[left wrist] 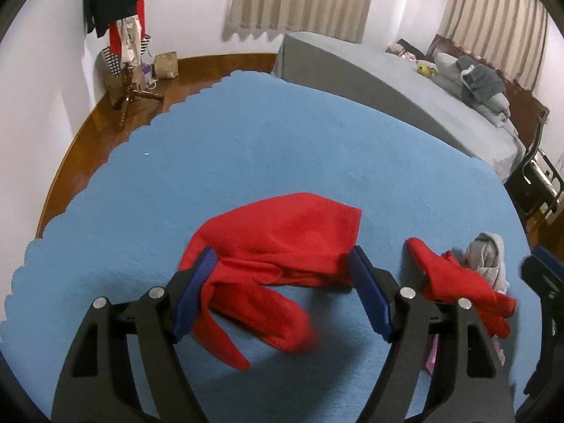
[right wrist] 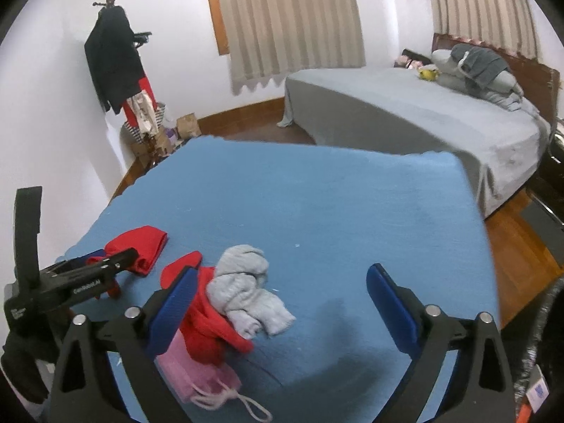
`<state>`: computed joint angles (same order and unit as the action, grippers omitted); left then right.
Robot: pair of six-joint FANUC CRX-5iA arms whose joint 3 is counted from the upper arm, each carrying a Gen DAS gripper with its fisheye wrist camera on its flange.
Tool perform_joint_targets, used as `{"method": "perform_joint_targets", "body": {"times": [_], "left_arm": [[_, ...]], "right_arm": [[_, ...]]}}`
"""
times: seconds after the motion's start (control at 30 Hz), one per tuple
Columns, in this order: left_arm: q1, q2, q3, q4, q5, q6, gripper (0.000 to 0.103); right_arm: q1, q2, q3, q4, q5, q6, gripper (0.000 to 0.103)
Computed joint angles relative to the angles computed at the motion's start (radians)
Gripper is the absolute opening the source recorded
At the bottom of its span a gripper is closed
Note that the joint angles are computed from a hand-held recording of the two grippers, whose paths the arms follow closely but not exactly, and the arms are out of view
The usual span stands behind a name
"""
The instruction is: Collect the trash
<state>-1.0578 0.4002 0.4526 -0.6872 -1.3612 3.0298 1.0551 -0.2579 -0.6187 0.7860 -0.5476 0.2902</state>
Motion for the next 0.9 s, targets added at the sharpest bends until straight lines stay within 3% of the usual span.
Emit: {"method": "perform_joint_targets", "body": {"times": [0.2,0.27,0.3,0.37,0.4,0.5,0.67,0.9], "left_arm": [[0.003,-0.004,-0.011,0.012,0.021,-0.005,0.074],[0.003,0.005,0.002,0.015,0.012,-0.016,0.067],[0.003,0.006,0.001,0.015,0.013,-0.016,0.054],[0.006,-0.002,-0.012,0.022,0.036,-0.005,0.044],[0.008,-0.014,-0.030,0.025,0.062,0.005,0.030],[0.005,-0.026,-0.049,0.024,0.103,0.023,0.013],[-0.035,-0.025,-0.032,-0.032,0.098,0.063,0.012],[-0.094,0.016,0.078,-0.097,0.042,0.023,0.012]], "right_arm": [[0.009,0.035,0.048,-0.202,-0.002,0.172,0.070],[0.012,0.035,0.066,-0.288,0.014,0.244,0.055],[0.012,0.034,0.074,-0.322,0.018,0.275,0.051],[0.016,0.031,0.083,-0.346,0.017,0.307,0.041],[0.016,0.030,0.090,-0.364,0.014,0.332,0.039],[0.015,0.017,0.091,-0.366,0.014,0.340,0.033],[0.013,-0.029,0.059,-0.305,0.030,0.295,0.031],[0.011,-0.113,0.005,-0.205,0.035,0.198,0.031]]}}
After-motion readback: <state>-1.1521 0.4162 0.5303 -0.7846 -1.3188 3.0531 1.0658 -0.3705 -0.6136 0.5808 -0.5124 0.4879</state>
